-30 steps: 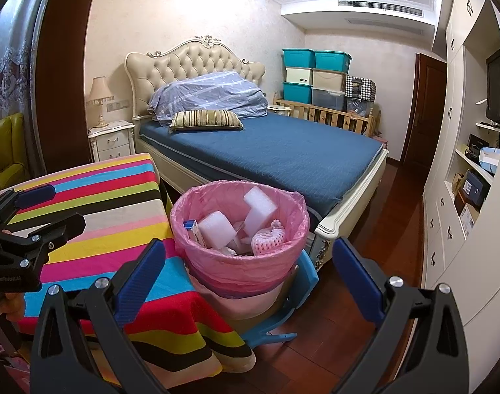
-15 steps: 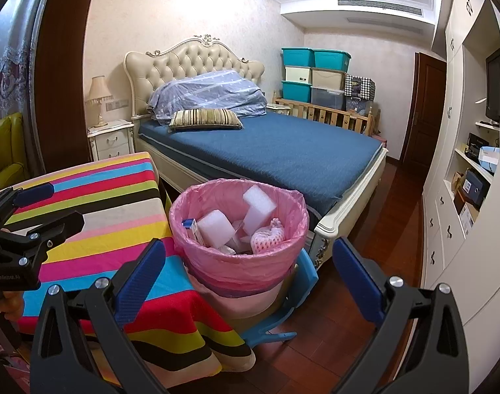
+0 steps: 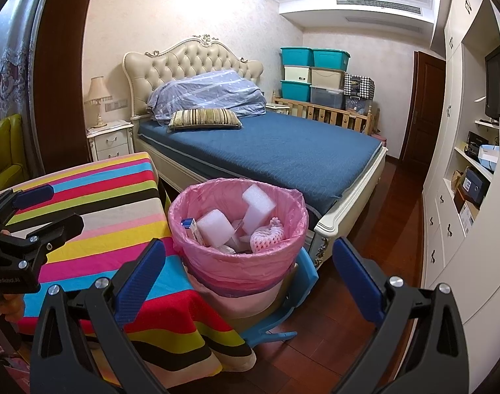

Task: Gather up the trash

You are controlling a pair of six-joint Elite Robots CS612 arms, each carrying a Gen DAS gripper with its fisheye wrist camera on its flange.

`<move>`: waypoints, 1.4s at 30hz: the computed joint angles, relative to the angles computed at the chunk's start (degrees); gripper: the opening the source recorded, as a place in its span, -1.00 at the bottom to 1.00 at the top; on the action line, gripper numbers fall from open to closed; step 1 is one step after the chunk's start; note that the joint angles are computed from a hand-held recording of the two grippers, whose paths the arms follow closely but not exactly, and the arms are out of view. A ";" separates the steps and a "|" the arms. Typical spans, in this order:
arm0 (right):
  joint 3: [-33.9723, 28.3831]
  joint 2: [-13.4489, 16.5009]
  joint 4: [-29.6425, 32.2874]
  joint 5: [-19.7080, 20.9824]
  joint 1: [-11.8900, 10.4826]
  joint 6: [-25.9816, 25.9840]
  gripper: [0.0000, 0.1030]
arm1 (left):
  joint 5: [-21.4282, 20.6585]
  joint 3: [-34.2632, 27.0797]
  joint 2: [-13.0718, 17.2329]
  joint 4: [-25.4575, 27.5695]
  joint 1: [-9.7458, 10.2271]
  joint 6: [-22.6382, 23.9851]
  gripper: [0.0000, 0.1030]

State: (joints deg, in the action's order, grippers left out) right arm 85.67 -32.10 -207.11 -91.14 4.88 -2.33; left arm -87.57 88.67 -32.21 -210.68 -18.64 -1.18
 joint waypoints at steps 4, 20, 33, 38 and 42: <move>-0.02 0.01 0.03 0.08 -0.02 0.00 0.91 | 0.32 0.01 0.11 -0.42 0.09 -0.45 0.87; -0.13 0.12 0.48 0.38 0.09 -0.08 0.91 | -0.68 -0.22 0.12 2.03 0.64 -0.04 0.87; -11.12 3.66 13.41 11.98 5.64 -5.87 0.91 | 9.98 8.98 -4.51 6.06 8.97 -9.37 0.87; -25.27 9.71 29.12 17.85 10.01 -7.23 0.91 | 17.92 12.96 -6.72 12.80 15.66 -16.43 0.87; -37.86 15.26 42.53 14.76 13.28 -10.24 0.91 | 22.78 13.57 -6.96 18.30 20.32 -21.39 0.87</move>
